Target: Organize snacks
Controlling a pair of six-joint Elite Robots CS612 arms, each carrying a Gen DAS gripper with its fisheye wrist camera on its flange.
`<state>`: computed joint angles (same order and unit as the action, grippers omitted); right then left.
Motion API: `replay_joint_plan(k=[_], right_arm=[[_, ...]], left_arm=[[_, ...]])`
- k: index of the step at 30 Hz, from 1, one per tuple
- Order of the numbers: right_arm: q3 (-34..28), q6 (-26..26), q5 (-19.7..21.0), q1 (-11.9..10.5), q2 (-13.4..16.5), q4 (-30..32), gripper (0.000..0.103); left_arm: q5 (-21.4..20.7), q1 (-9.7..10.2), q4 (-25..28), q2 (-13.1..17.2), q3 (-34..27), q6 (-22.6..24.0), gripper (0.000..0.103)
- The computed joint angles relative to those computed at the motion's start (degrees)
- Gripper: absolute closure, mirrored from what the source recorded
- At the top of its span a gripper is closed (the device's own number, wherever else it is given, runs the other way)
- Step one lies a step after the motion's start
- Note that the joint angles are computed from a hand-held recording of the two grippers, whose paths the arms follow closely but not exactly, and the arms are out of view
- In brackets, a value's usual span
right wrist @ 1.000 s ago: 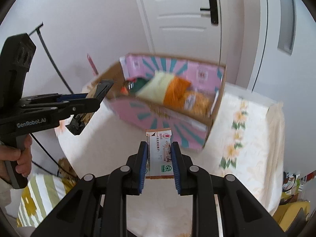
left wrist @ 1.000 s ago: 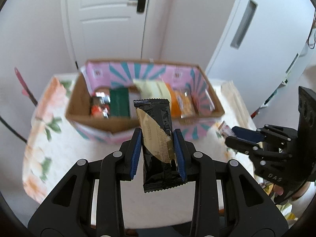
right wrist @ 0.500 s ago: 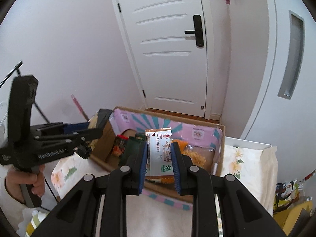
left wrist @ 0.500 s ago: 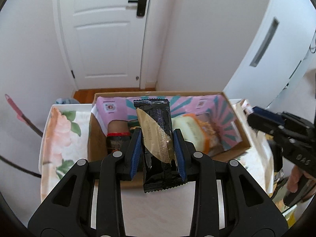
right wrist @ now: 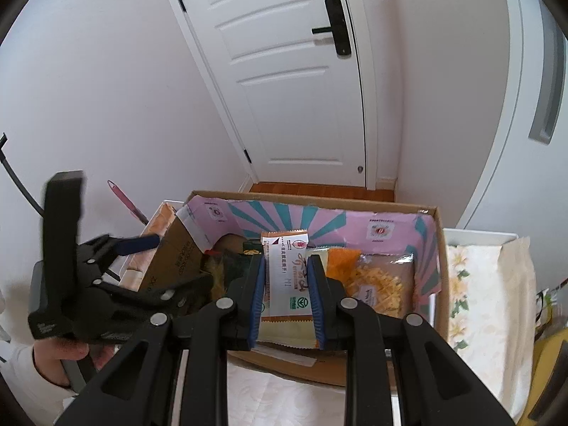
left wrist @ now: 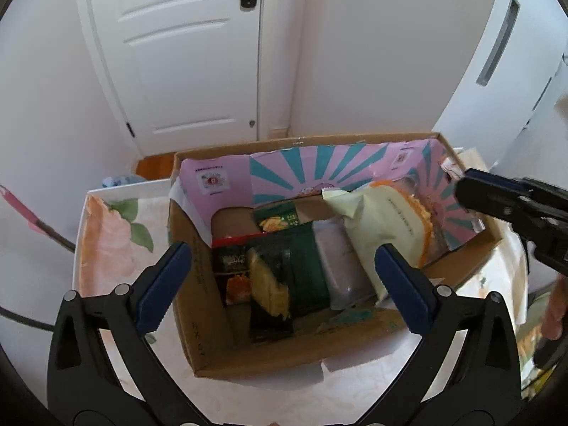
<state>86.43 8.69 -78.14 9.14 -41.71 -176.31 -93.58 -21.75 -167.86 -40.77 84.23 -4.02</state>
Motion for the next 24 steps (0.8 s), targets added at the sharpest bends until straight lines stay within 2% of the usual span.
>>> replay_joint_plan(k=[11, 12, 13, 15, 18, 24], right_arm=[[-4.12, 1.95, 4.35, 0.30, 1.86, 1.40, 0.080], [-4.69, 1.97, 4.23, 0.44, 2.18, 1.35, 0.070], [-5.41, 1.78, 3.56, 0.70, 2.50, 1.80, 0.047], [-6.08, 1.97, 2.68, 0.95, 2.71, 2.52, 0.025], [-5.37, 3.90, 4.11, 0.70, 2.48, 0.93, 0.025], [-3.08, 4.04, 2.43, 0.77, 1.21, 1.19, 0.025]], left_arm=[[3.86, 0.24, -2.97, -2.74, 3.83, 0.64, 0.001], [4.01, 0.31, -3.02, -2.93, 4.14, 0.46, 0.001], [4.13, 0.35, -2.93, -3.09, 4.39, 0.32, 0.001], [4.96, 0.36, -3.10, -3.59, 5.23, -0.07, 0.001], [5.68, 0.35, -4.05, -4.24, 6.53, -0.60, 0.001], [5.91, 0.19, -5.48, -5.03, 7.87, -1.66, 0.001]])
